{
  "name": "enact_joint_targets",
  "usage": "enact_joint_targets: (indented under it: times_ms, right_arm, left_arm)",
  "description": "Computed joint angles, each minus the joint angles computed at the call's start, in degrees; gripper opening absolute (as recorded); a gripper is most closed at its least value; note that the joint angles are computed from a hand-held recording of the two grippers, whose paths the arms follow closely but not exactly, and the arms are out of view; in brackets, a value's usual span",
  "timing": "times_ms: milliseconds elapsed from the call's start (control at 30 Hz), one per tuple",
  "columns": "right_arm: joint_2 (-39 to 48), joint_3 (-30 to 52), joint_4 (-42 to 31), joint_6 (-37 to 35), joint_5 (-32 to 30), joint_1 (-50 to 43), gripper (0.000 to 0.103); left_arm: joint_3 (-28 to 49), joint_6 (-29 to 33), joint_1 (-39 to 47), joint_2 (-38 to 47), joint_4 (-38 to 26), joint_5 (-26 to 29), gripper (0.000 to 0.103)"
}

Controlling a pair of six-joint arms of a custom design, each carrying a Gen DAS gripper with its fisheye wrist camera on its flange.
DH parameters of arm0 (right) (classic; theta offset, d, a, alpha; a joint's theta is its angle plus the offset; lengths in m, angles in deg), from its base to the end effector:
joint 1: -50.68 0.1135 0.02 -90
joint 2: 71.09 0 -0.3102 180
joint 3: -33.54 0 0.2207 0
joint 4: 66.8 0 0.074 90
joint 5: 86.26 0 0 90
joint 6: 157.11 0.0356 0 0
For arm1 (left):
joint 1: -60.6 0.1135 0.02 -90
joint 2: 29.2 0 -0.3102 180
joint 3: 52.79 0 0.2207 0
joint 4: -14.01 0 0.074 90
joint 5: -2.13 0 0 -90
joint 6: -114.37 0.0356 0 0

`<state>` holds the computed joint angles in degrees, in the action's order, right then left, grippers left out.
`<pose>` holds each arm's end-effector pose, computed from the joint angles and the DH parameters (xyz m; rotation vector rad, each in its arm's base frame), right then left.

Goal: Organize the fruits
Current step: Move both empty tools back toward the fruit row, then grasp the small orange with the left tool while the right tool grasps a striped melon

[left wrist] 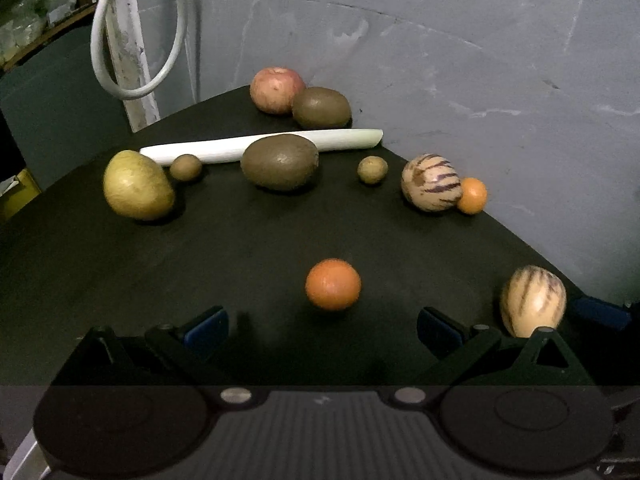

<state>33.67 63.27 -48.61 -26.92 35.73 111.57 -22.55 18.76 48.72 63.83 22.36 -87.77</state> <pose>0.1201 0.1769 0.1130 -0.2253 2.3524 0.1123 0.1967 -0.0414 0.1378 0.1388 2.5217 -0.1253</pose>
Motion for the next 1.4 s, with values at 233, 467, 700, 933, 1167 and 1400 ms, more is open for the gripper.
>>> enact_joint_targets:
  times_ms: [233, 467, 700, 933, 1167, 1400]
  right_arm:
    - [5.03, -0.36, 7.36, -3.05, -1.93, -2.26, 0.084]
    - [6.88, -0.66, 9.9, -3.14, -0.86, -2.07, 0.072]
    - [7.47, -0.99, 10.62, -1.75, 1.1, -1.67, 0.062]
    - [8.54, -2.23, 13.64, -1.33, 2.05, -1.35, 0.057]
    - [8.1, -5.73, 18.85, 0.29, 2.17, 1.16, 0.057]
    - [5.87, -6.2, 16.3, 4.81, 5.36, 7.33, 0.057]
  left_arm:
    - [0.58, 0.37, -1.45, 5.98, 6.07, -0.65, 0.092]
    - [-0.17, -0.08, -1.77, 8.66, 10.1, -0.23, 0.077]
    - [-0.62, -0.13, -2.11, 8.93, 12.02, -0.35, 0.054]
    - [-0.54, -1.33, -2.73, 8.03, 10.83, -2.32, 0.036]
    - [-4.88, -4.55, -2.37, 3.62, 10.67, 0.08, 0.035]
    - [-9.61, -6.32, -0.72, -4.6, 7.64, 2.64, 0.035]
